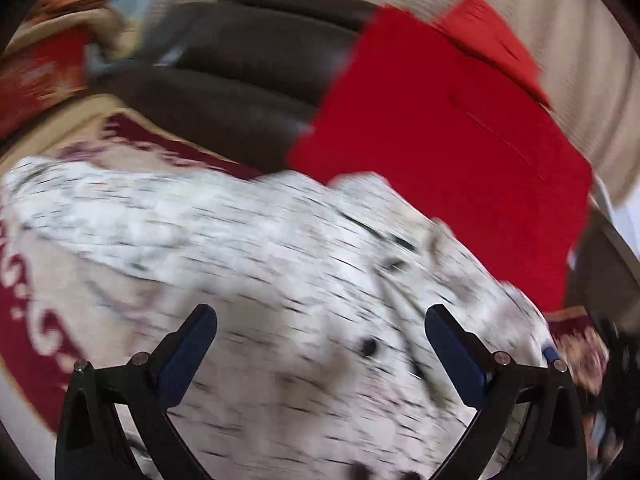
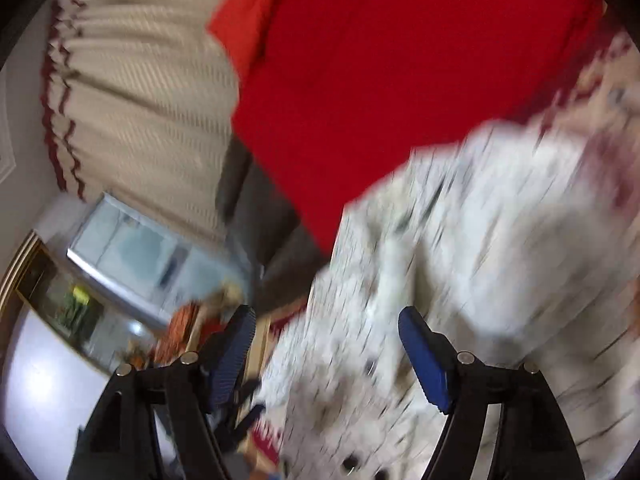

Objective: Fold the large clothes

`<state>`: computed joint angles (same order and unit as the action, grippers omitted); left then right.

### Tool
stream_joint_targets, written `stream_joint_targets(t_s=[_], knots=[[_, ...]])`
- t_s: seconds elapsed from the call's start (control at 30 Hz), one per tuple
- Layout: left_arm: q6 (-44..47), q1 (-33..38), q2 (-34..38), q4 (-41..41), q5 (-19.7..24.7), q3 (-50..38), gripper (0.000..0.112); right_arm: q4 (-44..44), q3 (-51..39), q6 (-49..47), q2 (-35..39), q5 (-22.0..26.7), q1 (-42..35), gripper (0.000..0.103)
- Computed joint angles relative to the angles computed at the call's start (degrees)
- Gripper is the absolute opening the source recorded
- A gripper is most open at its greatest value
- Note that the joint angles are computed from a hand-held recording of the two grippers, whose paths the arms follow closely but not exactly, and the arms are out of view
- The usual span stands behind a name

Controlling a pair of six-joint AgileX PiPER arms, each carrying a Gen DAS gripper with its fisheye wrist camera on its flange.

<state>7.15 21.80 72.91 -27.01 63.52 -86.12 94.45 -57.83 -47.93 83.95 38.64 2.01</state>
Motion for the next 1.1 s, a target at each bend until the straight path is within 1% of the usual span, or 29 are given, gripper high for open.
stream_joint_targets(t_s=[0.03,0.07,0.1,0.17,0.2,0.23,0.3,0.33,0.37,0.4,0.43,0.47,0.5,0.53,0.57,0.6,0.63,0.67,0.77,0.8,0.83,0.87,0.9,1.0,1.03,1.07,1.1], knots=[[-1.2,-3.7,0.0,1.5,-0.5,0.0,0.103,-0.3,0.6,0.6,-1.1,-2.9,-1.2,0.061],[-3.3,-8.4,0.3,4.3,-1.5,-0.2,0.103,0.1,1.0,0.9,-1.4,-4.6,-1.6,0.042],[-6.5,-13.7,0.7,8.5,-3.0,-0.5,0.103,0.3,1.1,1.7,-1.6,-5.9,-2.3,0.035],[-15.1,-23.9,1.9,19.6,-5.5,-1.5,0.103,-0.3,1.4,3.6,-2.0,-8.7,-3.9,0.035],[-18.7,-28.9,3.6,25.3,-5.8,-2.8,0.103,-1.6,0.9,5.1,-1.7,-8.9,-4.8,0.036],[-22.7,-32.5,5.1,31.1,-5.2,-4.0,0.103,-3.9,0.3,7.5,-1.4,-8.2,-6.1,0.035],[-27.8,-39.8,11.0,42.5,-0.2,-8.6,0.103,-5.4,-0.2,9.5,0.2,-8.5,-6.0,0.035],[-31.0,-42.4,12.9,48.0,1.7,-9.3,0.103,-6.4,-0.6,10.7,0.9,-9.1,-5.8,0.035],[-32.0,-43.6,16.0,51.3,4.9,-11.0,0.103,-8.2,-1.3,12.2,1.7,-9.0,-5.8,0.035],[-32.7,-43.6,16.8,52.2,6.0,-11.1,0.101,-11.6,-4.2,15.0,4.0,-7.7,-6.7,0.035],[-33.1,-42.4,17.3,50.9,6.1,-10.9,0.097,-16.5,-5.3,18.9,5.2,-6.3,-7.1,0.035],[-32.3,-40.1,17.1,47.3,5.1,-10.4,0.083,-19.1,-5.6,21.0,6.2,-5.0,-7.5,0.036],[-29.3,-36.9,16.7,41.5,3.9,-10.2,0.066,-19.3,-5.2,20.9,6.6,-2.9,-8.7,0.036],[-27.0,-33.8,15.6,35.8,1.6,-8.9,0.060,-18.6,-5.2,20.6,7.2,-2.0,-8.9,0.036],[-23.7,-30.6,14.6,30.1,-0.2,-7.8,0.049,-17.8,-5.1,20.2,7.2,-2.1,-9.0,0.035],[-19.6,-27.3,14.2,24.4,-0.8,-7.4,0.038,-17.1,-4.9,19.6,6.8,-2.2,-9.1,0.035],[-16.3,-24.2,13.2,19.2,-1.8,-6.6,0.033,-15.4,-4.6,17.4,6.2,-2.2,-9.1,0.035],[-13.9,-22.4,12.3,16.4,-2.4,-6.0,0.028,-13.7,-4.3,14.7,5.2,-2.4,-8.6,0.035],[-11.2,-19.9,9.0,16.8,-4.1,-4.5,0.026,-13.6,-3.8,10.9,2.6,-5.4,-5.8,0.037],[-11.0,-19.3,8.1,17.4,-4.8,-3.8,0.026,-14.7,-4.3,11.5,2.9,-5.4,-4.7,0.037],[-9.9,-17.1,6.9,17.5,-5.3,-3.0,0.026,-16.2,-5.3,12.9,3.6,-5.9,-3.6,0.038],[-8.8,-15.4,6.7,16.9,-5.3,-2.7,0.026,-19.9,-6.7,15.7,4.7,-6.2,-2.0,0.037],[-7.4,-13.5,6.9,15.9,-4.5,-2.8,0.026,-25.5,-8.4,20.7,5.3,-5.9,-0.8,0.037],[-4.3,-6.4,9.3,11.5,0.3,-4.5,0.026,-41.7,-15.1,34.5,11.8,-0.2,3.4,0.037],[-2.6,-3.0,10.1,7.6,2.2,-4.8,0.026,-44.2,-16.0,37.2,12.8,0.7,4.0,0.038],[-2.1,-1.3,10.3,5.7,3.6,-5.1,0.030,-44.4,-15.7,38.1,12.9,0.3,4.7,0.037],[-1.7,0.3,10.5,3.8,5.3,-5.3,0.039,-42.8,-14.9,36.8,12.6,-0.4,5.0,0.037]])
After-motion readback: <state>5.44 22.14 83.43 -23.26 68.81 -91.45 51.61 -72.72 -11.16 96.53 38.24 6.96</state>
